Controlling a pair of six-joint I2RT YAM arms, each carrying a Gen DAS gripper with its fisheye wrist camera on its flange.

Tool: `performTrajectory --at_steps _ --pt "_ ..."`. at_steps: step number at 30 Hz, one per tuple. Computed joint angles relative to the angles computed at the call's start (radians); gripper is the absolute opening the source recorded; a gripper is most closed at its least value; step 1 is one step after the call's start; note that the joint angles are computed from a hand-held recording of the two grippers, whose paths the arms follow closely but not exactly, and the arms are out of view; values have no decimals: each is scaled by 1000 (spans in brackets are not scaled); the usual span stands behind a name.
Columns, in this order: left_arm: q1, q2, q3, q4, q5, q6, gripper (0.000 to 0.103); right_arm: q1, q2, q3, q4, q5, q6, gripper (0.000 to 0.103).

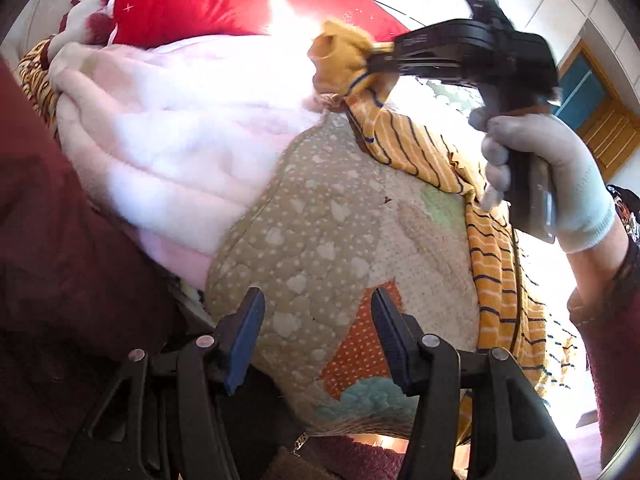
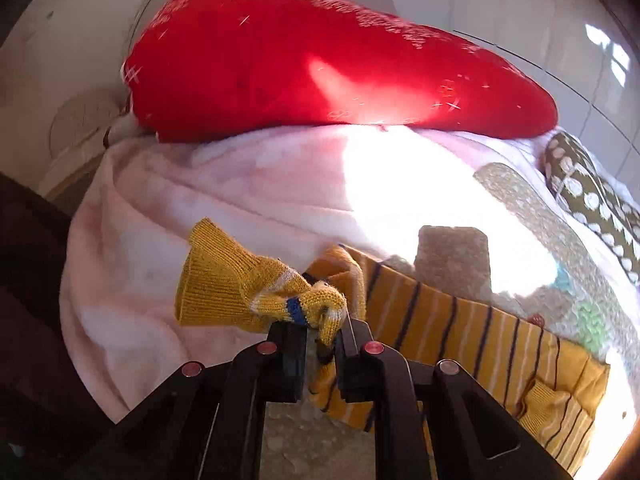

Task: Fold small clothes
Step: 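Fold the held sleeve across the sweater body with the right tool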

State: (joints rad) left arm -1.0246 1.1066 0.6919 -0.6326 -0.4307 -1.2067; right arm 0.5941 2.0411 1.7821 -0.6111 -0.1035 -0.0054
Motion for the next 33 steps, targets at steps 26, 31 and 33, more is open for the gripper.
performTrajectory --at_steps 26,31,33 --pt "-44 761 819 -90 88 260 54 -1343 -336 -495 5 -724 -21 32" --pt "-63 760 833 -91 91 245 54 -1196 -292 -437 104 -417 55 50" --pt "-64 753 826 -85 91 252 54 -1165 -222 -388 110 -332 36 57"
